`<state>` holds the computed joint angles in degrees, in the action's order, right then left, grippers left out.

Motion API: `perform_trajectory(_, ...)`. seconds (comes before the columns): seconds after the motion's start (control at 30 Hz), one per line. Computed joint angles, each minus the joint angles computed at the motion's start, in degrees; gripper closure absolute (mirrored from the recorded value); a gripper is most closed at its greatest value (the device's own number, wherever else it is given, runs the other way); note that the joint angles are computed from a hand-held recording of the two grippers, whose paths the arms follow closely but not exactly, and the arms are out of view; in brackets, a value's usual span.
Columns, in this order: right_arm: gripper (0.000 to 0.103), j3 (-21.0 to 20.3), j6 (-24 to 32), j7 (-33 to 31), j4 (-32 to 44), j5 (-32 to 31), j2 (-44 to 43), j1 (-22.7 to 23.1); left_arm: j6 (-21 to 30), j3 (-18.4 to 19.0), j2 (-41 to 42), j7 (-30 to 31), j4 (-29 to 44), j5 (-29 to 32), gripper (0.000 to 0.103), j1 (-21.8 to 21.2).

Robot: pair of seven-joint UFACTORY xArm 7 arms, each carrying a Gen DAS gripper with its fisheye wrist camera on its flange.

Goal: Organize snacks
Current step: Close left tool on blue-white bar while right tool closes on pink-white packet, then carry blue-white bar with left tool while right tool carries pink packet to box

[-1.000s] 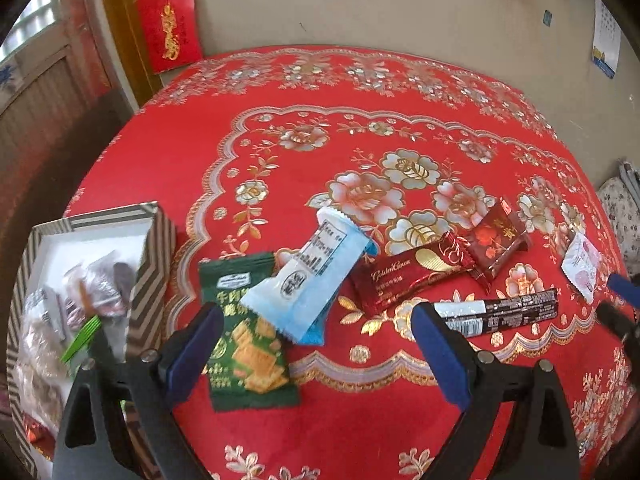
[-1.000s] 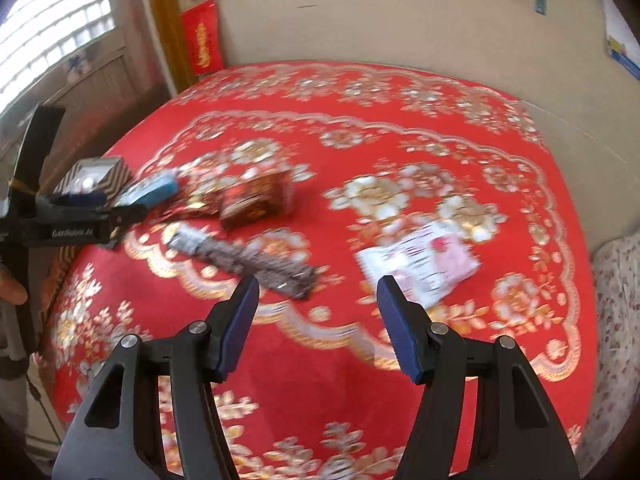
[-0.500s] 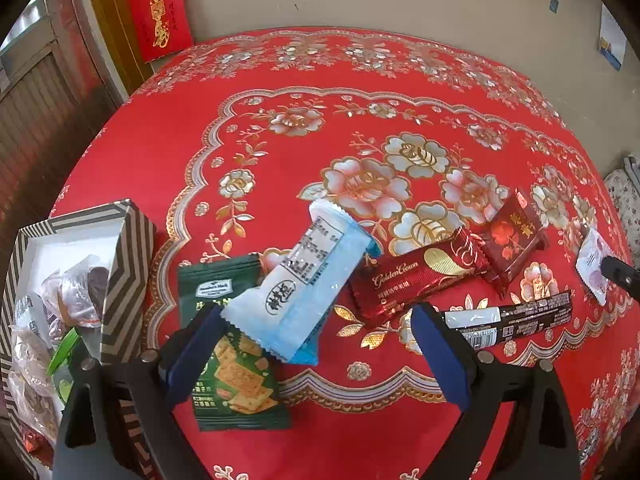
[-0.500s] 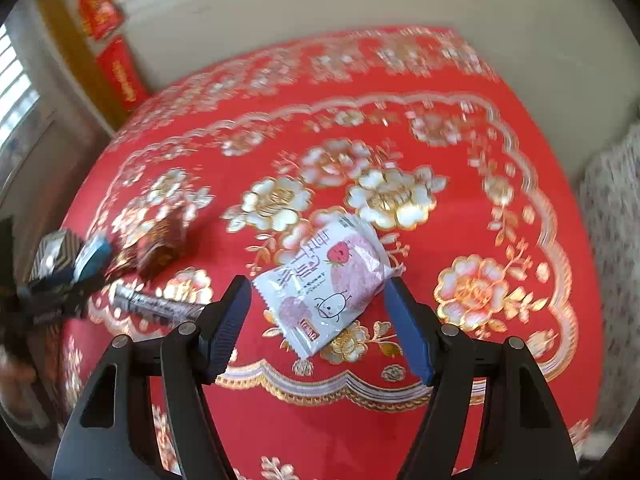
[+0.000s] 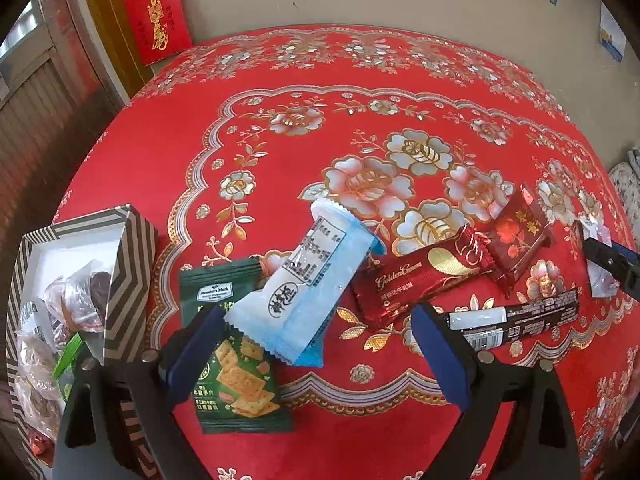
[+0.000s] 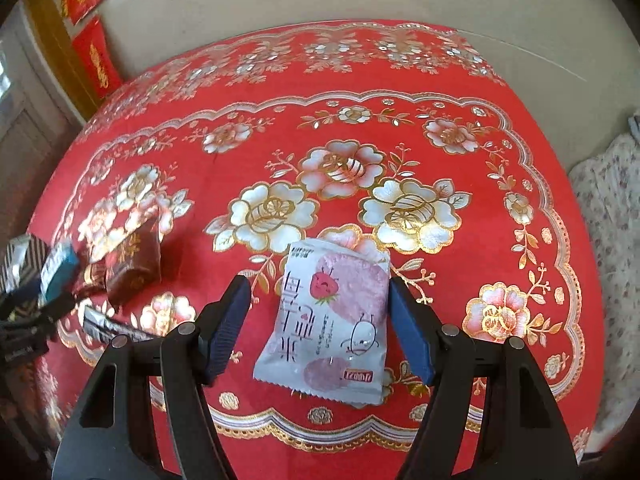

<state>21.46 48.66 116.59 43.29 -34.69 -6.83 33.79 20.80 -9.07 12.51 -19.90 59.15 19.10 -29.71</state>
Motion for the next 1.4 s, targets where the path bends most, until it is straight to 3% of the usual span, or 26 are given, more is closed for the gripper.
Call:
perform_trajectory(0.07,0.034,0.5,-0.6,1.1,-0.8,-1.6,-0.4,0.1,-0.6,0.8,0.0,-1.4,-0.1,2.0,0.011,-0.7)
perform_trajectory(0.1,0.037,0.7,-0.4,1.3,-0.8,-2.2,-0.4,0.2,-1.0,1.4,0.0,-2.7,-0.3,3.6,0.02,-1.1)
perform_trajectory(0.13,0.05,1.0,0.9,0.6,-0.2,-2.2,0.1,0.5,-1.4,2.2,-0.2,-4.7,-0.4,5.8,0.035,-1.8)
perform_trajectory(0.17,0.05,1.1,2.0,-0.3,0.3,-2.3,0.5,0.9,-1.4,3.0,-0.5,-6.7,-0.4,8.1,0.041,-2.3)
perform_trajectory(0.2,0.05,1.1,1.1,0.3,-0.3,-3.1,0.2,1.1,-1.6,3.0,-0.7,-7.3,-0.5,8.7,0.056,-2.1)
perform_trajectory(0.3,0.05,1.4,0.1,2.0,-1.2,-4.3,-0.8,1.5,-2.5,1.0,-1.6,-3.8,-1.6,4.6,0.056,0.3)
perform_trajectory(0.4,0.05,2.1,0.4,2.7,-1.1,-5.0,-1.0,1.9,-3.9,2.3,-3.2,-7.6,-3.5,8.6,0.056,-0.3)
perform_trajectory(0.6,0.051,3.6,2.4,4.6,1.0,-7.2,-0.6,3.3,-7.1,1.2,-8.4,-10.5,-8.8,10.9,0.056,1.6)
perform_trajectory(0.97,0.051,3.3,6.3,7.4,7.7,-11.2,4.3,7.5,-11.1,-3.4,-15.0,-24.3,-15.4,24.1,0.056,6.7)
perform_trajectory(1.13,0.051,2.8,9.6,8.1,10.5,-11.7,6.1,9.9,-12.5,-5.3,-16.7,-26.2,-17.2,25.3,0.056,8.1)
perform_trajectory(1.4,0.051,2.0,10.3,9.4,11.7,-12.3,7.1,12.0,-13.3,-7.8,-18.2,-28.3,-18.2,26.6,0.056,9.4)
